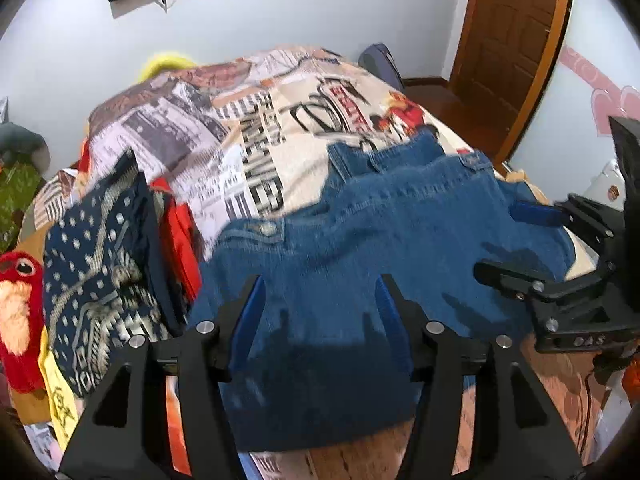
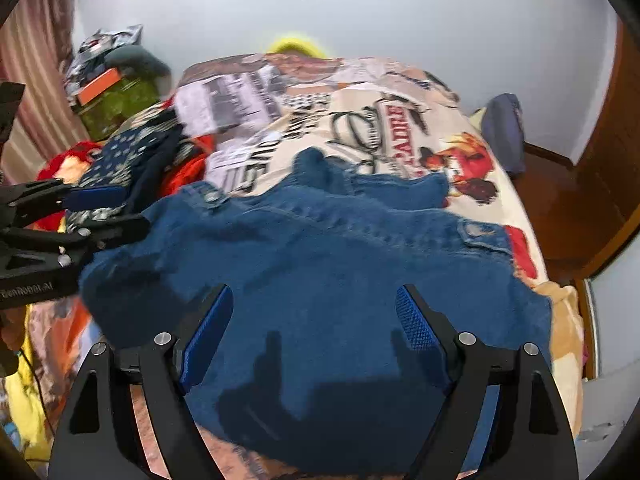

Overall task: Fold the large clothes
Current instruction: 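Lay the hem onto the collar and open both grippers, then withdraw both grippers from the folded jacket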

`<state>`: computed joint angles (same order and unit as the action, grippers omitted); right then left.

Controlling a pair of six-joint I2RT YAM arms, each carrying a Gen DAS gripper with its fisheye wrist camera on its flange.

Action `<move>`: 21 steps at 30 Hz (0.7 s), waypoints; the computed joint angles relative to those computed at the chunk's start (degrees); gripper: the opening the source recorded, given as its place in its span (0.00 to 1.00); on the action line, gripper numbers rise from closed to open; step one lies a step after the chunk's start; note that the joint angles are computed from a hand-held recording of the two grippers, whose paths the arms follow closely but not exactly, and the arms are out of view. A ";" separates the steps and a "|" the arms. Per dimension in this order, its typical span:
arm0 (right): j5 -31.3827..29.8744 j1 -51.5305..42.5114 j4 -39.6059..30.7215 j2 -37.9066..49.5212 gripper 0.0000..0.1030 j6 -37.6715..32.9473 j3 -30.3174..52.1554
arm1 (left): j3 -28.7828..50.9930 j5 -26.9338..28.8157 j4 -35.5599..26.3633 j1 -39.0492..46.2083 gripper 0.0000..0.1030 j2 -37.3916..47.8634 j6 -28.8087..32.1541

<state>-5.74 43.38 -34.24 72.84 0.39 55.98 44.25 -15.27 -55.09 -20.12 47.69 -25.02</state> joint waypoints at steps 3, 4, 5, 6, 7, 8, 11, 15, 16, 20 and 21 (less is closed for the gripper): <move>3.38 1.42 0.50 2.24 0.81 1.39 -0.72 | -2.76 1.68 0.81 -0.73 0.58 -0.27 -1.93; 4.13 1.64 0.15 3.19 0.81 1.99 -0.71 | -3.86 2.56 1.50 -0.76 0.59 -0.06 -3.07; 4.49 1.50 -0.32 4.13 0.81 2.41 -0.70 | -5.32 4.39 2.75 -0.08 0.59 0.32 -3.83; 4.70 1.53 -0.62 4.21 0.81 2.78 -1.10 | -6.40 5.77 3.63 0.21 0.59 0.45 -4.36; 4.75 1.12 -0.53 4.77 0.81 2.80 -1.73 | -7.94 7.74 4.93 0.93 0.59 0.45 -4.87; 5.25 0.95 -0.53 4.75 0.81 2.62 -2.40 | -9.03 8.81 5.62 1.27 0.59 0.31 -5.29; 7.13 -0.19 -0.44 3.55 0.81 0.67 -4.78 | -12.49 6.34 6.51 -2.65 0.59 -0.76 -6.99; 4.61 -5.11 0.71 -1.45 0.83 -3.02 -9.36 | -12.97 -1.29 2.82 -9.97 0.59 -3.26 -11.02; 4.16 -6.58 0.83 -2.77 0.83 -3.16 -10.29 | -12.77 -2.32 1.37 -10.74 0.59 -4.06 -12.08; 1.16 -13.64 -0.57 -5.77 0.83 -6.43 -12.27 | -12.23 -4.62 -3.86 -10.15 0.59 -8.59 -13.93; -2.71 -16.80 -1.31 -6.46 0.84 -7.74 -12.50 | -12.26 -4.93 -4.99 -9.48 0.59 -9.81 -13.99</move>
<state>-8.45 26.57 -35.55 66.38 -7.34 43.48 31.99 -20.20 -60.08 -29.61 37.88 -39.00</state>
